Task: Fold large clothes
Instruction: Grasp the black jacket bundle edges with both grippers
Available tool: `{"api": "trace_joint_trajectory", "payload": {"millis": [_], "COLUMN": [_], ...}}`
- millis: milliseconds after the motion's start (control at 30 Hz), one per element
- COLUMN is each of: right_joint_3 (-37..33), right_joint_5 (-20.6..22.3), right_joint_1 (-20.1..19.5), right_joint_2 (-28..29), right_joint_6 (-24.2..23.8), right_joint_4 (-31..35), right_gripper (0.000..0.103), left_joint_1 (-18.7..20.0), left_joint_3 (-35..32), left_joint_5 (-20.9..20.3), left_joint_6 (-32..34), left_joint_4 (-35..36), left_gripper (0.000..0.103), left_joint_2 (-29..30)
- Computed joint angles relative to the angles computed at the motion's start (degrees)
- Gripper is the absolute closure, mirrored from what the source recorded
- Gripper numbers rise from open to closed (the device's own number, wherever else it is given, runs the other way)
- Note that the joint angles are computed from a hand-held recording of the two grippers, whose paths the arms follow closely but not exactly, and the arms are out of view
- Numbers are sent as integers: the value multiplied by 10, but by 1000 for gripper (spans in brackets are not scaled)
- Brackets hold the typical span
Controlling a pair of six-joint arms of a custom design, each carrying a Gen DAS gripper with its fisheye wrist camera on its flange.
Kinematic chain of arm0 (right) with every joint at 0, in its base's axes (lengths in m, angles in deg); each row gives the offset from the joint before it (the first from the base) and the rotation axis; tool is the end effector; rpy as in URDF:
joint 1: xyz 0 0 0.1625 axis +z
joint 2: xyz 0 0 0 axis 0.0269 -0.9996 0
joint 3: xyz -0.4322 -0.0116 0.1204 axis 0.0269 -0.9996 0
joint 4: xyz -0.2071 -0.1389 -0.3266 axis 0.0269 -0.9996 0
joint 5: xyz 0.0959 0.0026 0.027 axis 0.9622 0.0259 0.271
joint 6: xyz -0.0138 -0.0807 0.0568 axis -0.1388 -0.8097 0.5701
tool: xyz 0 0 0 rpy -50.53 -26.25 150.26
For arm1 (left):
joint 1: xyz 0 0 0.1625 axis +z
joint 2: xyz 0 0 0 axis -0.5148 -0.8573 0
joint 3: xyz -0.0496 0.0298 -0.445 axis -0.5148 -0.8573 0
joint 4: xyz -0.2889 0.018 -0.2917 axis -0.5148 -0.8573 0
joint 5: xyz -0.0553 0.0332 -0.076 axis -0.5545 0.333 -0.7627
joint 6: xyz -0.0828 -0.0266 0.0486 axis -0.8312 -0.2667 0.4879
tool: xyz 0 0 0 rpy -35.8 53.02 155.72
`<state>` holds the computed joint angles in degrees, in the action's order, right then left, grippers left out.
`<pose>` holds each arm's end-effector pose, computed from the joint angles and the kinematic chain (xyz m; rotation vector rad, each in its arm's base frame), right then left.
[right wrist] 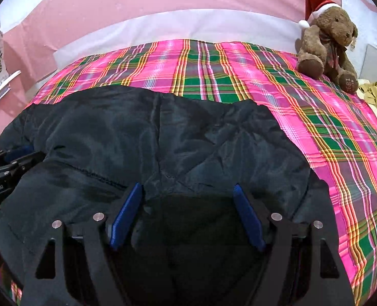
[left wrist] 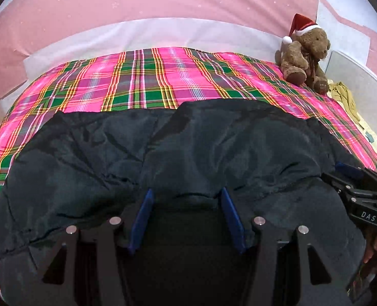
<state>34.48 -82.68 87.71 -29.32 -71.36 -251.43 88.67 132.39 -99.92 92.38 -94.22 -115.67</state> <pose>0.0767 -0.6302 0.1566 0.3699 -2.2688 0.8581 -0.1884 -0.6646 0.0322 0.6411 2.3922 -0.7827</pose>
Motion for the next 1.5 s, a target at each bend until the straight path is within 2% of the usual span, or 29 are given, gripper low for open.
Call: {"api": "trace_joint_trajectory", "payload": {"millis": [233,333,467,633,733,833,967,1033,1100,1233,1300,1500], "right_joint_3": [4,21,31,-13,-32,-46,-88,-98,-102,-107,-103,-103], "right_joint_5": [10,37,43,13,9,9,-38,-38,-40,-39,-27,-30], "right_joint_1": [-2,-6,-2,-11,-7,-5,-11,-21,-25,-30,-36,-34], "right_joint_2": [1,-28,-56,-58,-50,-43,-12,-3,4,15,16,18], "right_joint_6": [-5,20,17,51,42,34,35,50,50,45,49,50], "right_joint_4": [-17,6,-10,28,43,56,88,96,90,78,71,64], "right_gripper": [30,30,30,30,30,30,30,30,30,30,30,30], "left_joint_1": [0,-4,-8,0,9,18,41,60,67,62,63,66], "left_joint_3": [3,12,15,-53,-89,-102,-111,-121,-121,-127,-123,-120], "left_joint_5": [1,-5,-29,-13,-8,0,43,26,13,43,39,28], "left_joint_6": [6,-8,-15,-2,-6,5,17,2,6,45,50,47], "left_joint_4": [-18,-9,7,63,92,94,99,123,109,58,43,34], "left_gripper": [45,47,48,48,51,51,51,51,51,51,51,51], "left_joint_2": [1,-14,-42,-20,-11,-13,-13,-11,-6,23,25,23]}}
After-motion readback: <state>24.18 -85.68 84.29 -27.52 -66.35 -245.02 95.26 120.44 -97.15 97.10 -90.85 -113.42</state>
